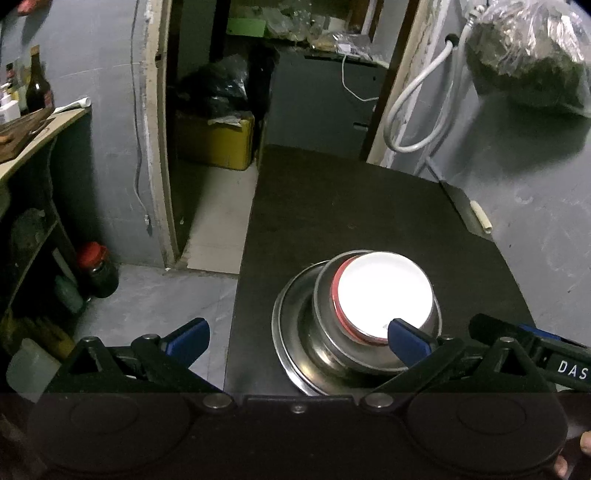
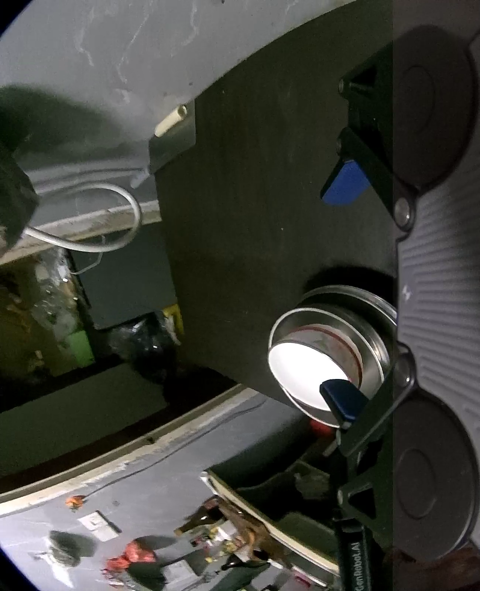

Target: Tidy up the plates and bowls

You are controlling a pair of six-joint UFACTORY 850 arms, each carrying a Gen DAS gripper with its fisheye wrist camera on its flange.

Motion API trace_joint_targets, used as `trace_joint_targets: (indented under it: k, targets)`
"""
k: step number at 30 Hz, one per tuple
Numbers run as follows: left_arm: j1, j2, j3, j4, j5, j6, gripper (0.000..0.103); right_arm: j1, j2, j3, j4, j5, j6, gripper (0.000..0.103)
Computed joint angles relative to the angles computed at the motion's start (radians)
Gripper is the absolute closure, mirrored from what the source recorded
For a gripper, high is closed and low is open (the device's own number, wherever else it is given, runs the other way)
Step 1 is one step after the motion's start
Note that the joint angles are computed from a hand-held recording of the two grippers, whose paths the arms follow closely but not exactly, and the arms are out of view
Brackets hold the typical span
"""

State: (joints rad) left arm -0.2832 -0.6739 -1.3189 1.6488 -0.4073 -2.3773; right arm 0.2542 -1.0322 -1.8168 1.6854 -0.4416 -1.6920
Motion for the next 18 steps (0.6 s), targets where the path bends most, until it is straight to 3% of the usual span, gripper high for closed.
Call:
trace_joint_targets:
  k: [6,9,13,18]
  targets:
    - [-0.017,0.031,0.063,0.134,-0.038,-0.161,0.001,0.002,0.047,0.089,0.179,-0.006,-0.186,0.000]
    - [-0.040,0.042,0.085,0.126,-0.117,-0.166,0.001,0.003,0.072,0.131,0.225,-0.019,-0.245,0.000]
    - [-0.057,0.077,0.152,0.222,-0.191,-0.252,0.001,0.011,0.121,0.216,0.342,-0.021,-0.380,0.000]
    - [-0.050,0.130,0.245,0.365,-0.196,-0.368,0.001,0.028,0.193,0.333,0.539,-0.021,-0.563,0.000]
